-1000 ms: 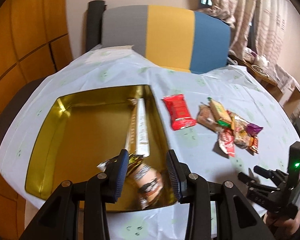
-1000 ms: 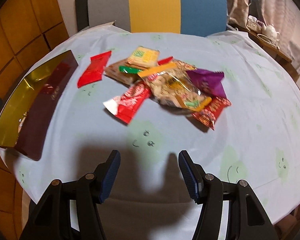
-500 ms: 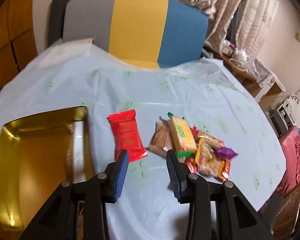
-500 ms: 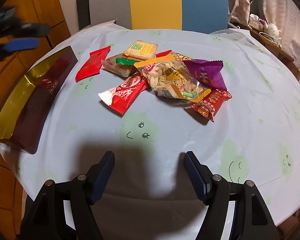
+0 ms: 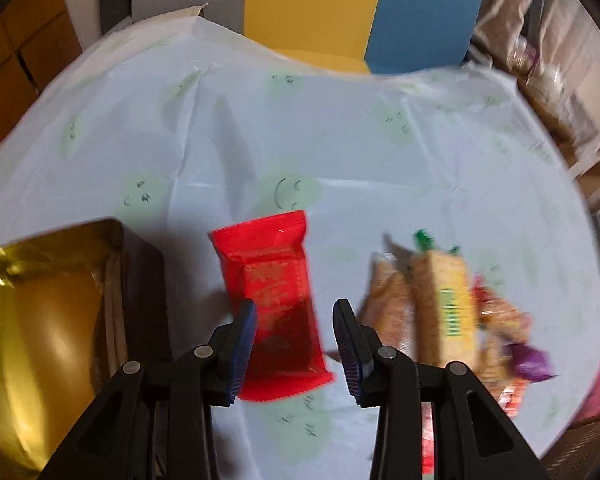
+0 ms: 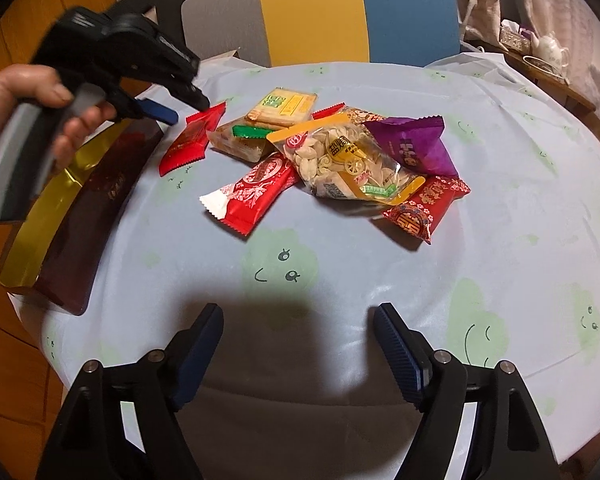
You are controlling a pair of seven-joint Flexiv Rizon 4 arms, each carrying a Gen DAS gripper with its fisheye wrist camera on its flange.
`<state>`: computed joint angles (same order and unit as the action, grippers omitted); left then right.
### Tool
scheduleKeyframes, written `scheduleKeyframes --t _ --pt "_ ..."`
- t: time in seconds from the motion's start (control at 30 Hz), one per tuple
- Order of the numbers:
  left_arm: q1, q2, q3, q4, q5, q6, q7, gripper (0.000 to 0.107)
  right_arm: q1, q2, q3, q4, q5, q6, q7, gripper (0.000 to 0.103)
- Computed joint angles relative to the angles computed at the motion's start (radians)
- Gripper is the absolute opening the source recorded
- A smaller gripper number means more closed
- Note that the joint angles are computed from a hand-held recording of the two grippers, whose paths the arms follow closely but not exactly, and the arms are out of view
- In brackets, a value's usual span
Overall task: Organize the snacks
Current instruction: 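Grasp the red packet with the left tool and lift it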
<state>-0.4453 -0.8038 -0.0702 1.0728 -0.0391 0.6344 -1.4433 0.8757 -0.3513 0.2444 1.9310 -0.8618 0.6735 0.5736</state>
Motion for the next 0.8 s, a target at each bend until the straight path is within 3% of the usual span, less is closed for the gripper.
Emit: scheduleKeyframes --t 0.27,0.37,0.47,0.8 --pt "-0.026 -0.051 0.031 -0.067 0.042 -0.037 -0.051 0.046 -0.007 0.006 -0.005 0.017 -0.028 0.031 0.022 0.081" --pt "-0.025 -0.045 0.026 -0.043 0.053 0.000 -0.042 0.045 -0.007 0.006 -0.002 0.017 -0.026 0.029 0.021 0.081" --pt "-0.015 -0.012 0.012 0.022 0.048 0.055 -0.016 0.039 -0.008 0.007 -0.002 0.019 -0.028 0.030 0.024 0.081" --pt "0.018 0.180 -0.025 0.384 0.035 0.279 0.068 0.038 -0.009 0.021 0.003 0.029 -0.018 0.017 0.054 0.081"
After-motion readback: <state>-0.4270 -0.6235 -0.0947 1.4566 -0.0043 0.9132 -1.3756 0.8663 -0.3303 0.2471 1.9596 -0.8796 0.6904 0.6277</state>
